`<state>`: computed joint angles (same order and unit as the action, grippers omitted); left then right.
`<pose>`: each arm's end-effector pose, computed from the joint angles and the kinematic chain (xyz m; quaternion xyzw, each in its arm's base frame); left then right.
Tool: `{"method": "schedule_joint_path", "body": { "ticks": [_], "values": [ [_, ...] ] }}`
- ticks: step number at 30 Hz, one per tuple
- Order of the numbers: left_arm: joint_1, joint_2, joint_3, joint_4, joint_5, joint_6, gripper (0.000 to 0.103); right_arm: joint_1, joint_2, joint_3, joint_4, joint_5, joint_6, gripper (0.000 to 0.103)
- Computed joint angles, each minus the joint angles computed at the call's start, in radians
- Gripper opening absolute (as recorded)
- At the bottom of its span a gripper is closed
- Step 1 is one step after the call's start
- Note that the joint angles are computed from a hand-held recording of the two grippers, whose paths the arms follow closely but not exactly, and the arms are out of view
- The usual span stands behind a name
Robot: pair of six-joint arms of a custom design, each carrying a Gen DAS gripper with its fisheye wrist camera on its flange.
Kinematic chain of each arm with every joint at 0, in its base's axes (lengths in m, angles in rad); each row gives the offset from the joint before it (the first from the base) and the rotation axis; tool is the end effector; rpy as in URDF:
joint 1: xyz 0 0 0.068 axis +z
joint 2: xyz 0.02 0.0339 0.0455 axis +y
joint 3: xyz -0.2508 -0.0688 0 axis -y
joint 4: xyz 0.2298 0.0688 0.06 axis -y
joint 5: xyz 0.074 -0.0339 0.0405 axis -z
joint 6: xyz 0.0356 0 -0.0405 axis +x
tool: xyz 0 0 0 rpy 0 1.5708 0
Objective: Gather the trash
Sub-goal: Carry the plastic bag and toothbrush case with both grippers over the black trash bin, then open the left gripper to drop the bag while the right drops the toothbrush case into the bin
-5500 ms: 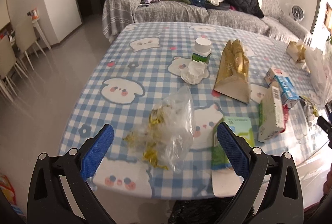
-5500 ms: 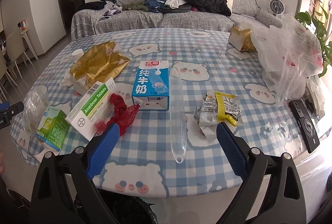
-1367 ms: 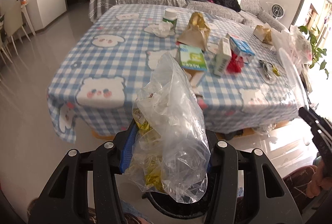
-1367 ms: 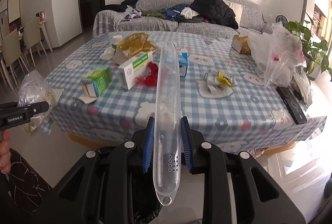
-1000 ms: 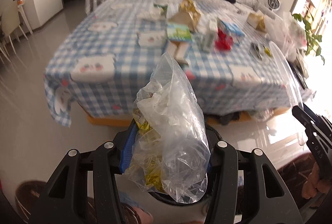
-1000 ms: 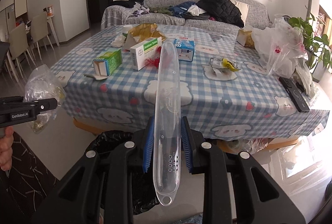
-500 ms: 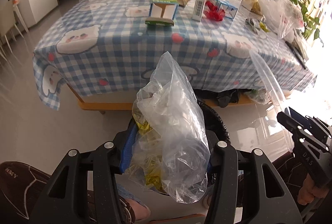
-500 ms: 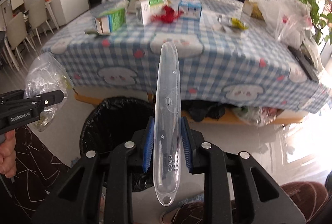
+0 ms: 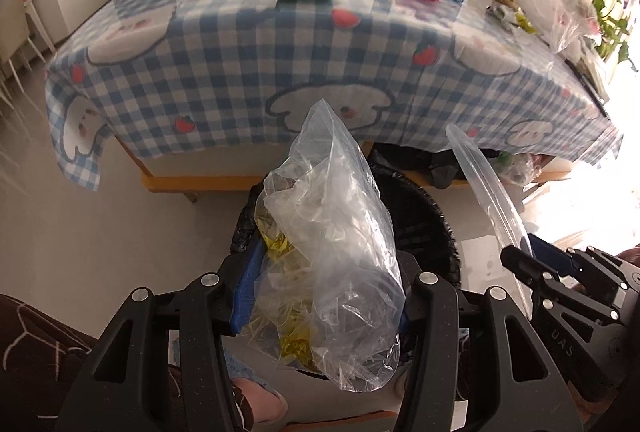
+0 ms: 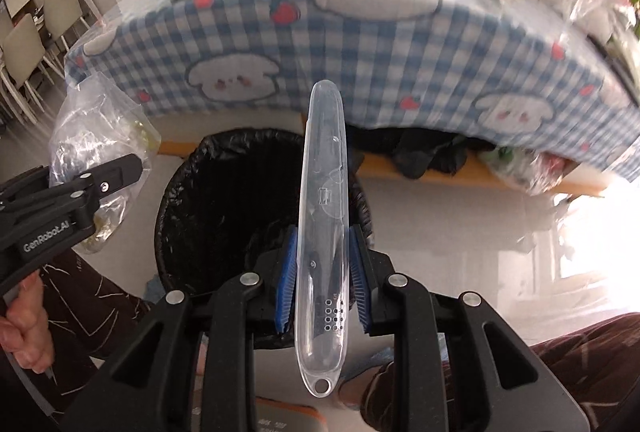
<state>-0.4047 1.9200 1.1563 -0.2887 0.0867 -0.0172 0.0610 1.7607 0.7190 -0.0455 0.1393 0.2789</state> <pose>0.3366 -0.1475 0.1385 0.1968 0.9455 -0.0946 0.2416 0.2857 0.0125 0.0950 0.1219 0.9610 -0.0262 0.2469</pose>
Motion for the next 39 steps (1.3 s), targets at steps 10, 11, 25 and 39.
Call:
{"method": "schedule_joint_path", "body": {
  "ticks": [10, 11, 25, 39],
  "values": [
    [-0.004, 0.104, 0.019, 0.054, -0.024, 0.007, 0.050, 0.010, 0.130, 0.056, 0.017, -0.016, 0.007, 0.024],
    [-0.006, 0.114, 0.021, 0.059, -0.027, 0.007, 0.050, 0.010, 0.139, 0.060, 0.021, -0.019, 0.006, 0.024],
    [-0.006, 0.244, 0.089, 0.071, -0.049, -0.006, 0.050, 0.002, 0.249, 0.114, 0.051, -0.074, 0.055, 0.024],
    [-0.071, 0.328, 0.149, 0.065, -0.045, 0.007, 0.058, -0.021, 0.230, 0.055, 0.075, -0.056, 0.082, 0.024]
  ]
}}
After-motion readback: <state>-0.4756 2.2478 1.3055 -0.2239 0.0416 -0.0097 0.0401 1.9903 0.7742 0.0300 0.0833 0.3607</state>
